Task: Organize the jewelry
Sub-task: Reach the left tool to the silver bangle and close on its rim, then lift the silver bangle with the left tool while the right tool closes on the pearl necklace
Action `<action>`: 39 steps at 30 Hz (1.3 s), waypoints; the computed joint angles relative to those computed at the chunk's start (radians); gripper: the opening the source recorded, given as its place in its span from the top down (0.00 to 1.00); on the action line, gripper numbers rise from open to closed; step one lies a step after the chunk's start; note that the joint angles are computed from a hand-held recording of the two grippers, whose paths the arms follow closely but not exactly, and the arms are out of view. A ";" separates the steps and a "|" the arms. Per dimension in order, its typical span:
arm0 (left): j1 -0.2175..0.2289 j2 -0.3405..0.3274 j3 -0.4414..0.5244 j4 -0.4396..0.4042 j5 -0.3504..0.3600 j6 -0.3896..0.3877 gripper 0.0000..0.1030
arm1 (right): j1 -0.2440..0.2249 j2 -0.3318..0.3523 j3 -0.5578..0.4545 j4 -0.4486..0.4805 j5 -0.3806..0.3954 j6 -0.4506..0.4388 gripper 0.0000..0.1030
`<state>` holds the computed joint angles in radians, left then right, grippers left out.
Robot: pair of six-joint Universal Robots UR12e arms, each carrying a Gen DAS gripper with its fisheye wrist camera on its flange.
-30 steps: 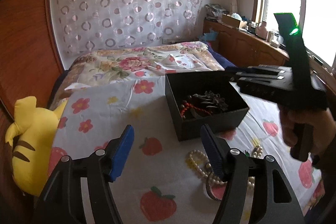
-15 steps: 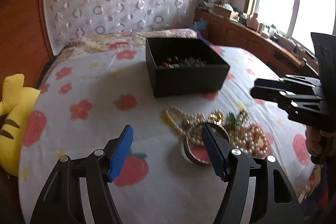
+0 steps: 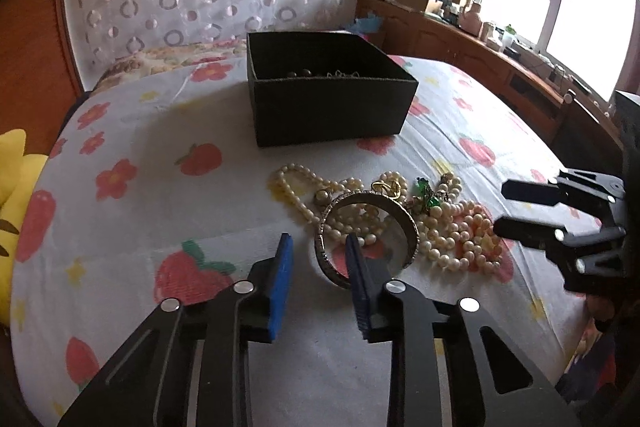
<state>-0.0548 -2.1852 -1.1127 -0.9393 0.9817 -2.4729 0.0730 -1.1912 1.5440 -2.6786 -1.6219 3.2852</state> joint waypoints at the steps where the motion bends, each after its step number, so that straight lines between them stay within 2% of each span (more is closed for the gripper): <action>1: -0.002 -0.001 0.004 -0.006 0.003 0.001 0.77 | 0.005 -0.001 0.003 0.000 -0.006 -0.005 0.53; 7: -0.012 -0.008 0.022 -0.026 0.034 0.009 0.77 | 0.039 0.006 0.011 -0.034 -0.097 -0.063 0.53; 11: -0.021 -0.019 0.041 -0.032 0.057 0.004 0.77 | 0.039 0.007 0.010 -0.032 -0.098 -0.070 0.53; 13: -0.023 -0.017 0.039 -0.028 0.061 0.007 0.84 | 0.038 0.007 0.010 -0.034 -0.093 -0.070 0.53; 14: -0.024 -0.015 0.034 -0.018 0.070 0.007 0.94 | 0.038 0.007 0.011 -0.035 -0.089 -0.070 0.53; 18: -0.016 -0.002 0.012 -0.014 0.047 0.016 0.95 | 0.034 0.006 0.014 -0.039 -0.072 -0.066 0.53; 21: 0.000 0.027 -0.043 0.044 0.014 -0.013 0.95 | 0.030 0.005 0.015 -0.039 -0.054 -0.057 0.53; 24: 0.025 0.066 -0.108 0.098 -0.050 -0.051 0.95 | 0.026 0.005 0.016 -0.039 -0.044 -0.050 0.53; 28: 0.041 0.103 -0.171 0.180 -0.066 -0.070 0.95 | 0.022 0.004 0.017 -0.038 -0.032 -0.047 0.53; 33: 0.058 0.118 -0.202 0.252 -0.084 -0.116 0.95 | 0.014 0.001 0.023 -0.041 -0.008 -0.027 0.53; 35: 0.063 0.124 -0.216 0.282 -0.087 -0.129 0.95 | 0.013 -0.001 0.024 -0.040 -0.005 -0.019 0.58; 36: 0.065 0.125 -0.220 0.290 -0.091 -0.135 0.95 | 0.013 0.000 0.022 -0.036 -0.007 -0.017 0.66; 39: 0.069 0.129 -0.231 0.309 -0.093 -0.146 0.95 | 0.015 0.003 0.011 -0.017 -0.024 -0.012 0.70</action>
<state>0.0146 -2.0564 -1.3436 -0.6299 0.8892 -2.6192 0.0877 -1.1883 1.5552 -2.6951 -1.6458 3.2727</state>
